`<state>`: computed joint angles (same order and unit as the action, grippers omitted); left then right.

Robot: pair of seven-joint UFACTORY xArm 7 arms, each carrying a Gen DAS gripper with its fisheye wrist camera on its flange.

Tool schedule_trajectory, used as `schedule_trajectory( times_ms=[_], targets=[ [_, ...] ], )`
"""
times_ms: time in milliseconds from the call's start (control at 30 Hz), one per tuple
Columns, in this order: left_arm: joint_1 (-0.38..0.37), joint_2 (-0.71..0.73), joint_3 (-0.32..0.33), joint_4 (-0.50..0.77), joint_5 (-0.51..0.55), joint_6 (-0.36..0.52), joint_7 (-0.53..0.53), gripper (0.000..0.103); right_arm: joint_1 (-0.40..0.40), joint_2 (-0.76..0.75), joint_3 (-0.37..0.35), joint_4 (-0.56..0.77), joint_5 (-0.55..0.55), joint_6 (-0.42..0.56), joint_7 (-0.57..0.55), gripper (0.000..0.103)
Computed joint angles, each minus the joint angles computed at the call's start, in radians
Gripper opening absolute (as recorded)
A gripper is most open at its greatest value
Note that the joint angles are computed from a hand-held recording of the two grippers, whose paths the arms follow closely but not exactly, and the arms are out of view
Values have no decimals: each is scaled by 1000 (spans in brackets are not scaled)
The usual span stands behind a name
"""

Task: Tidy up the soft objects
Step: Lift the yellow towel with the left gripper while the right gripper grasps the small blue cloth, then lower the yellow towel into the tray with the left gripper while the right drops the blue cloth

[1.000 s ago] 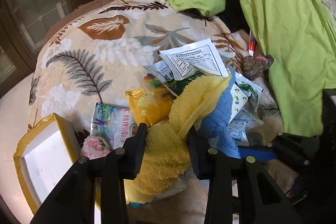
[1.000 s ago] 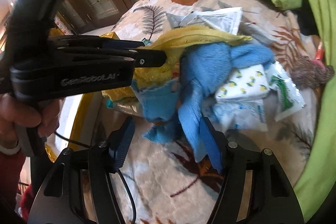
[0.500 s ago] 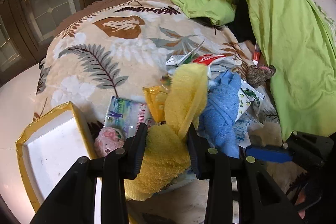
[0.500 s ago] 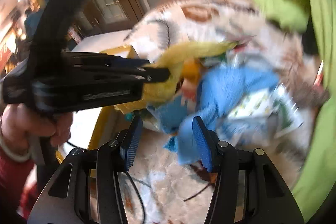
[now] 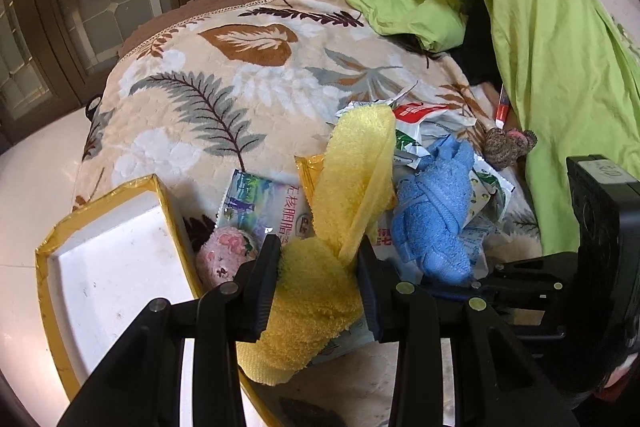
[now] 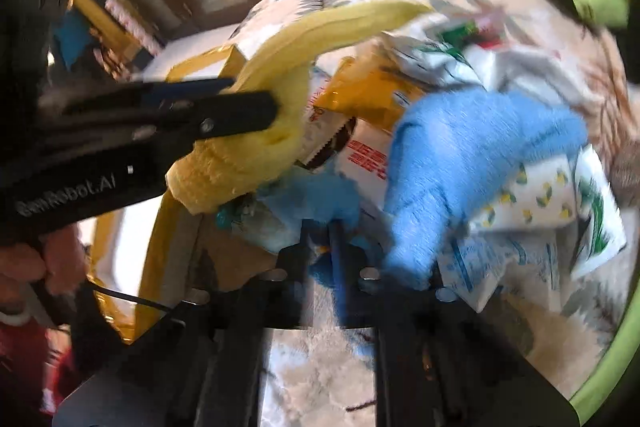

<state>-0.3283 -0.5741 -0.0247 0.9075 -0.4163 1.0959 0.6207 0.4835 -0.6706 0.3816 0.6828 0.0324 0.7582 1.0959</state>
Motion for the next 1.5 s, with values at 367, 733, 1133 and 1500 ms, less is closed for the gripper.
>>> schedule_trajectory(
  times_ms=[367,733,1133,1500],
  targets=[
    [6,-18,19,34,-17,36,-30,36,25,-64,-4,-37,42,-63,30,5],
    [56,-23,65,123,-29,74,-45,20,-16,-66,31,84,-5,-68,22,4],
    [40,13,-67,41,90,-6,-82,66,-4,-128,18,12,29,-14,54,5],
    [-5,25,-57,19,171,-20,-105,33,3,-208,9,-54,63,-13,82,5]
  ],
)
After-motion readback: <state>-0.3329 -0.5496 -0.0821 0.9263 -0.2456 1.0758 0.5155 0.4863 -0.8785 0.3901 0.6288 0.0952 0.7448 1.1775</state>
